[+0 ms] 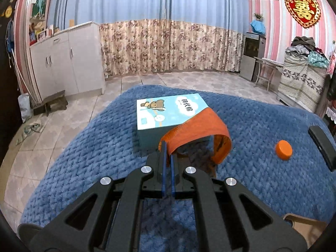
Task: Collect trash
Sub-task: 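Grasp the orange cloth bag with the left tool while the right tool grasps the orange lid, then carry the orange bag and orange lid over the basket with both tools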
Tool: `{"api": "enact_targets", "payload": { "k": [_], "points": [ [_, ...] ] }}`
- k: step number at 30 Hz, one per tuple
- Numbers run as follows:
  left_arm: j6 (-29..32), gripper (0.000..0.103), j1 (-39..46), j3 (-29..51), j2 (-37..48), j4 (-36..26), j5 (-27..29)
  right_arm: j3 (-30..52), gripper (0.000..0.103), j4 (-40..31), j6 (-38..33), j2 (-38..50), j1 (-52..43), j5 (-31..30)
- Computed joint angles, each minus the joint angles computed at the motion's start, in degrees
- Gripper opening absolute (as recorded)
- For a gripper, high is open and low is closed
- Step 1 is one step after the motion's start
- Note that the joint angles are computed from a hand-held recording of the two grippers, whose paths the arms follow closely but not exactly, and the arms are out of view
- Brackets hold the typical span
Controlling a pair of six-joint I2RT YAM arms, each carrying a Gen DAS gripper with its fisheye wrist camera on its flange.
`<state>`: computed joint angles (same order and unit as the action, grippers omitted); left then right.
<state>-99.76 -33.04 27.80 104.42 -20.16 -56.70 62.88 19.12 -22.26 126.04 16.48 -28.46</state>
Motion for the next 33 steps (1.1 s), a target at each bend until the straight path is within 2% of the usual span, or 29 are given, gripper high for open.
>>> {"api": "enact_targets", "payload": {
  "k": [8, 11, 13, 15, 18, 19, 23, 28, 33],
  "points": [
    [-0.08, 0.002, 0.58, 0.86, 0.88, -0.43, -0.04, 16.13, 0.096, -14.08, -6.61, 8.22, 8.50, 0.02],
    [-1.32, 0.002, 0.44, 0.36, 0.88, -0.24, -0.21, 20.38, 0.093, -17.47, -9.23, 11.36, 10.80, 2.38],
    [-1.71, 0.002, 0.23, 0.38, 1.22, -0.29, -0.14, 23.17, 0.087, -20.46, -10.60, 12.99, 11.33, 2.57],
    [-2.27, 0.001, -0.06, 0.51, 1.50, -0.71, -0.18, 25.46, 0.076, -23.09, -11.18, 14.41, 11.37, 2.31],
    [-2.40, 0.001, -0.01, 0.44, 1.54, -0.77, -0.14, 28.27, 0.067, -26.00, -12.05, 16.10, 11.67, 2.06],
    [-2.45, 0.001, -0.07, 0.37, 1.58, -0.69, -0.15, 28.44, 0.065, -26.27, -12.50, 16.26, 11.71, 1.97],
    [-2.17, 0.001, 0.01, 0.20, 1.42, -0.42, -0.15, 29.31, 0.040, -27.33, -13.74, 16.71, 12.52, 1.28],
    [-2.70, 0.002, -0.28, 0.07, 1.68, -0.20, -0.15, 25.90, 0.040, -26.22, -14.93, 14.03, 10.52, -1.53],
    [-3.32, 0.002, -0.57, 0.16, 2.03, -0.83, -0.09, 16.38, 0.040, -22.00, -13.22, 5.00, 3.68, -4.80]
  ]
}}
